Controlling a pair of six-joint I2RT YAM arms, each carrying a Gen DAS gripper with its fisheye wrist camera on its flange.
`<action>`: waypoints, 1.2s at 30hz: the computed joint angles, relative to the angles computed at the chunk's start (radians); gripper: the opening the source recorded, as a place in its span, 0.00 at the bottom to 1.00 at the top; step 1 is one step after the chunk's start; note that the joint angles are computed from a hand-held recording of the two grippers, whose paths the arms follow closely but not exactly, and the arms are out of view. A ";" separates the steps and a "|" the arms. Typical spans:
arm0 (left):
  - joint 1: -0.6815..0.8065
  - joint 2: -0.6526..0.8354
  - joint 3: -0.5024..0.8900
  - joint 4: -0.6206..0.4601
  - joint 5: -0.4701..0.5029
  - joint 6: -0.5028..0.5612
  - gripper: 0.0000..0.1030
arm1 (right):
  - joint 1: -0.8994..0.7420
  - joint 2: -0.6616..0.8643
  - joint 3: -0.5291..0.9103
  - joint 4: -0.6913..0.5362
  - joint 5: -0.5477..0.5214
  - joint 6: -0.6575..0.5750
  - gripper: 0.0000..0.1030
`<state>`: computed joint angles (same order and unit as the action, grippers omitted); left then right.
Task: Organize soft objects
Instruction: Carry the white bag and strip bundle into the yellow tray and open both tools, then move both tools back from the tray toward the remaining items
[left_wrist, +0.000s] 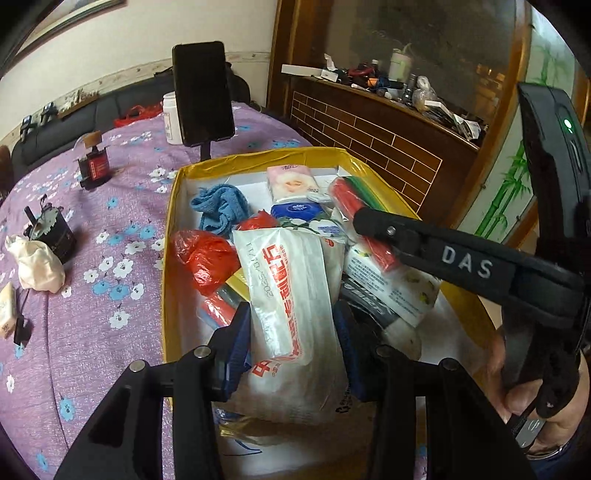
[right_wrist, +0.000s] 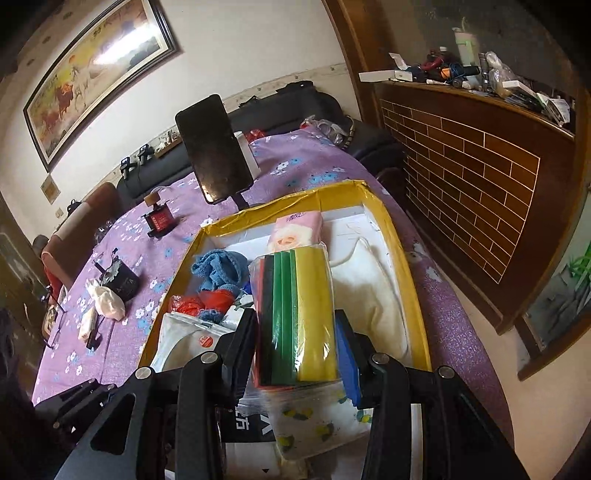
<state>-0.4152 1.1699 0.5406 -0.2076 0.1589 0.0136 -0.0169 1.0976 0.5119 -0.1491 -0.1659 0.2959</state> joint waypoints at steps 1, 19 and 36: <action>0.000 -0.010 -0.004 -0.002 0.008 0.004 0.42 | -0.002 0.002 0.000 0.002 -0.002 0.006 0.45; -0.007 -0.181 -0.058 -0.036 0.010 0.025 0.54 | 0.033 -0.107 -0.012 -0.045 0.040 0.070 0.63; 0.204 -0.315 -0.075 -0.129 0.157 0.094 0.59 | 0.249 -0.141 0.028 -0.077 0.183 0.152 0.65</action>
